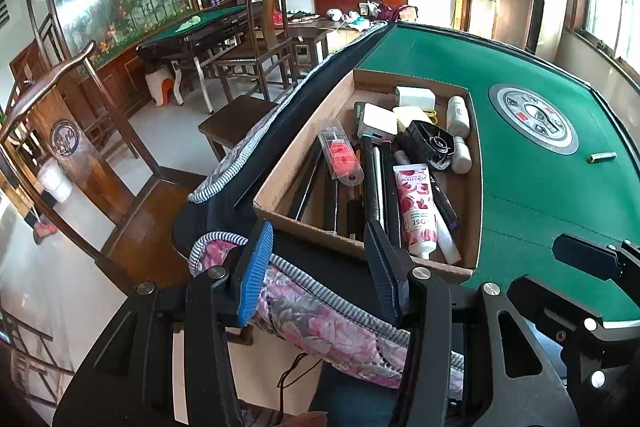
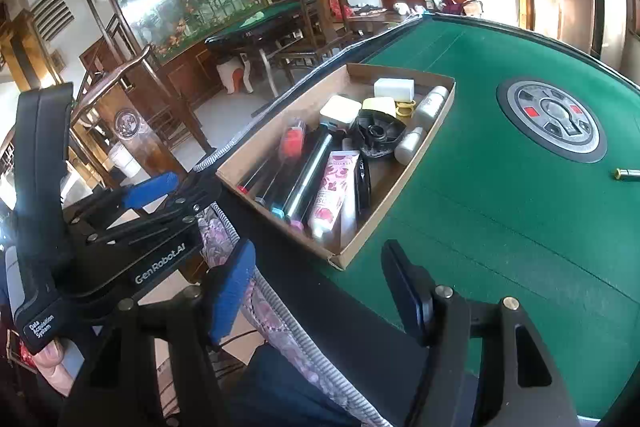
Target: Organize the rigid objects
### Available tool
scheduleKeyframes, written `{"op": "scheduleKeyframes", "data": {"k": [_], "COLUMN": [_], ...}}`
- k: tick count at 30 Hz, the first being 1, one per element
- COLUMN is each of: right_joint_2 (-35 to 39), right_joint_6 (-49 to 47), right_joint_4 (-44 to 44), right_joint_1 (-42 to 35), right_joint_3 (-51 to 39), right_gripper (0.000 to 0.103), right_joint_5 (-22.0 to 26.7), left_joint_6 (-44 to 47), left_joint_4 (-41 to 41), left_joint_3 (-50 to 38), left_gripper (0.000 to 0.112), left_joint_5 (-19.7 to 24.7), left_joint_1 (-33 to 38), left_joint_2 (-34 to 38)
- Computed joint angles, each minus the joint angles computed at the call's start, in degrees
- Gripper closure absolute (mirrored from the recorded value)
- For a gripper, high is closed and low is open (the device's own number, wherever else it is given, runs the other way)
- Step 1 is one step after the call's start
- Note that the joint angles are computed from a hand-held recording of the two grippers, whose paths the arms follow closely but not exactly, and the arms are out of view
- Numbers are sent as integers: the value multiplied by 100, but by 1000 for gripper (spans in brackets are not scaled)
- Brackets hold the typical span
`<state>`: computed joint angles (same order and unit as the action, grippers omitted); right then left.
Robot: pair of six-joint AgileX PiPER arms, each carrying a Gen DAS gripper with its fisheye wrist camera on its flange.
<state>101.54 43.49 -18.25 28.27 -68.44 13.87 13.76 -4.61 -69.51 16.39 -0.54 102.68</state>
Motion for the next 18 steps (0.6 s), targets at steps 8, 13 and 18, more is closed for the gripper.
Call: {"op": "scheduleKeyframes", "data": {"k": [8,13,18], "right_joint_2": [57,162,367], "right_joint_6": [764,653,-54], "right_joint_4": [-714,-569,127], "right_joint_1": [66,-8,-157], "right_joint_3": [-58,-187,-436], "right_gripper": [37,37,37], "right_joint_5": [171,224,278], "left_joint_6": [-339,-346,-478], "left_joint_4": [335,270,374], "left_joint_3": [-42,-280,-637], "left_gripper": [65,65,65], "left_joint_5": [-1,162,346], "left_joint_1": [-19,1,-8], "left_joint_2": [54,241,564]}}
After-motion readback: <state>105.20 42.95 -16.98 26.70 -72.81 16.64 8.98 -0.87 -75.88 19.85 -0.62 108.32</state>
